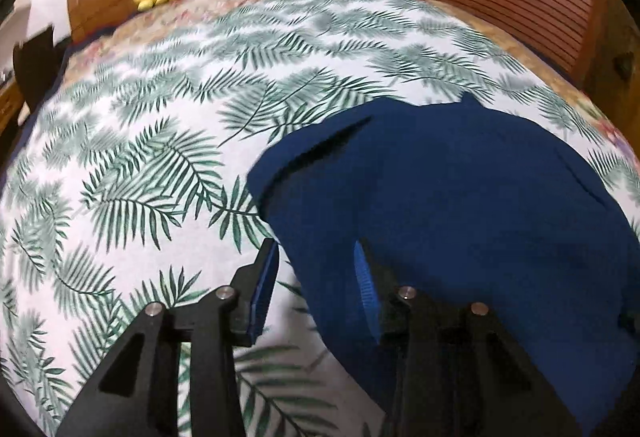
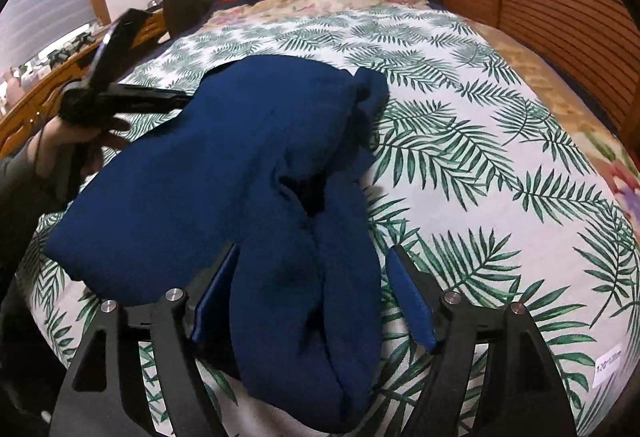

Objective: Fold large clothes
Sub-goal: 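Lift the folded jacket with the right tool and carry it toward the wardrobe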

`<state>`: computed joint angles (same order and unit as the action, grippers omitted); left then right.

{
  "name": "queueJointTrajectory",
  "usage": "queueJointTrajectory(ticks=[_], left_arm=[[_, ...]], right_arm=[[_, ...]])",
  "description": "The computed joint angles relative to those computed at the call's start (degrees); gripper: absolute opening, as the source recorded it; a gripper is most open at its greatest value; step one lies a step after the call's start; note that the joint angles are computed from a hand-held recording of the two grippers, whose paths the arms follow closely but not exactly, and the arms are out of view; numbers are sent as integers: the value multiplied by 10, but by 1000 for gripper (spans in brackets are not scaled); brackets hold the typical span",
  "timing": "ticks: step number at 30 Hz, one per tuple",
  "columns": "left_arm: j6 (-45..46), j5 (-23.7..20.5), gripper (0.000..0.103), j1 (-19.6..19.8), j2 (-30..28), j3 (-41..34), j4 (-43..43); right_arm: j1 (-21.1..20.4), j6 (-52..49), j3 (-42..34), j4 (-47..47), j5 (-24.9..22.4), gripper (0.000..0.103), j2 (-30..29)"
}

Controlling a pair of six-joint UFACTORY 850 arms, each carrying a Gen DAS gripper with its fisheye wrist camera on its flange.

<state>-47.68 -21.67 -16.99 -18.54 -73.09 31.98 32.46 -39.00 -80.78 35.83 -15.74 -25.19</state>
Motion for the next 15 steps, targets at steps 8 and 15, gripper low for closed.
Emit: queueJointTrajectory(ticks=[8,15], left_arm=[[62,6,42,25,-38,-45,-70],[116,7,43,38,-61,-73,-142]], right_arm=[[-5,-27,3,34,-20,76,1],[-20,-74,-11,106,-78,77,-15]])
